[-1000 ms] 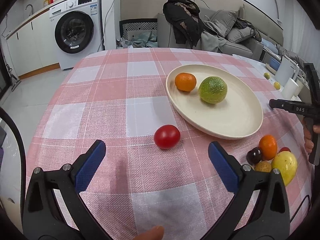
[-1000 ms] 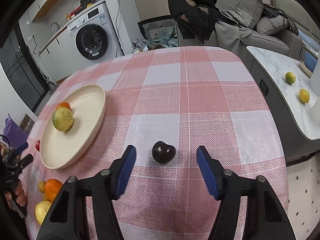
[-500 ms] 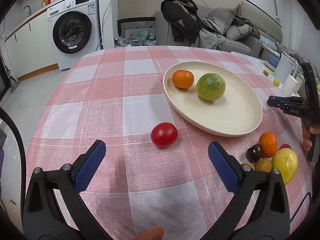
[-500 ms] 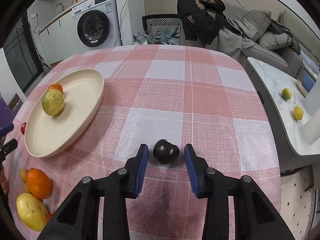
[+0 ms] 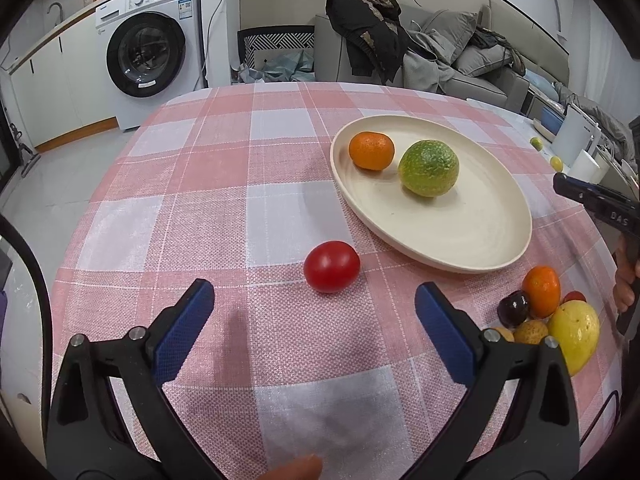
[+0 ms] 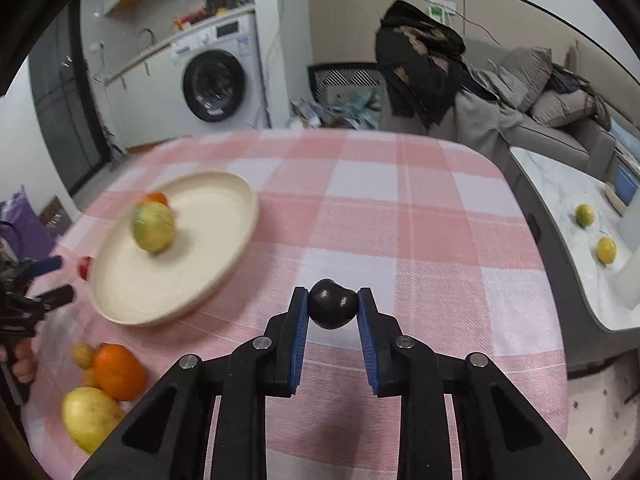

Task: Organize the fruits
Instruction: 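Grasp the red tomato with the left gripper while the right tool holds the plum, then carry the tomato and plum onto the plate with both tools and open both grippers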

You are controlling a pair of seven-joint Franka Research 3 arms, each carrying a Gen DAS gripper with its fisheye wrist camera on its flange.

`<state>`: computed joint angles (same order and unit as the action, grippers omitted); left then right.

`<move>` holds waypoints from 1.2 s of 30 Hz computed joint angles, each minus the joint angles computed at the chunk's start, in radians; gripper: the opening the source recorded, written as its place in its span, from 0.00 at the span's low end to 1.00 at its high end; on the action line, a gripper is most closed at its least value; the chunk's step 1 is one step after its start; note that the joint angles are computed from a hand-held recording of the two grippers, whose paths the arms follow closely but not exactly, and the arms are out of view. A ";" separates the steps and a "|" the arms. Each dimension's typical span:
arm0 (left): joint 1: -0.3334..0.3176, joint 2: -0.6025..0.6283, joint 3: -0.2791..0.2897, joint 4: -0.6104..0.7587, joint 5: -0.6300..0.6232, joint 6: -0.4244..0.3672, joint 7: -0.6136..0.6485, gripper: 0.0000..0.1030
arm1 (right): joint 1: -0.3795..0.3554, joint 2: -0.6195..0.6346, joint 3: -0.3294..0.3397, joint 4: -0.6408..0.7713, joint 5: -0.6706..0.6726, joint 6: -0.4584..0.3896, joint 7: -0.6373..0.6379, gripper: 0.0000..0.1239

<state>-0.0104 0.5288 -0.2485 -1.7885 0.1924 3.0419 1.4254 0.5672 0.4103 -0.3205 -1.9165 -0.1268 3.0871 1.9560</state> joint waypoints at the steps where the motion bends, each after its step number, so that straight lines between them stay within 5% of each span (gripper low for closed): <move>1: 0.011 0.006 -0.014 0.008 -0.004 -0.009 0.011 0.90 | -0.015 -0.008 0.022 -0.010 0.006 0.031 -0.014 0.20; 8: 0.025 0.048 -0.046 0.080 -0.044 -0.100 0.080 0.58 | -0.073 -0.022 0.131 -0.021 0.099 0.092 -0.140 0.20; 15: 0.015 0.064 -0.042 0.106 -0.070 -0.113 0.113 0.48 | -0.044 -0.016 0.127 -0.012 0.164 0.082 -0.224 0.20; 19: -0.004 0.066 -0.024 0.113 -0.064 -0.118 0.118 0.26 | -0.036 -0.012 0.130 -0.005 0.187 0.078 -0.253 0.20; 27: 0.017 0.037 -0.047 0.061 -0.075 -0.071 0.143 0.26 | -0.013 -0.009 0.118 -0.003 0.200 0.072 -0.282 0.20; 36: 0.056 -0.016 -0.080 -0.040 -0.060 0.070 0.125 0.26 | 0.004 -0.020 0.107 -0.024 0.228 0.118 -0.307 0.20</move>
<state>0.0460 0.5125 -0.3288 -1.8287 0.1329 3.1119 1.5503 0.5713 0.3906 -0.2134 -1.9402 0.1008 3.2048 1.6491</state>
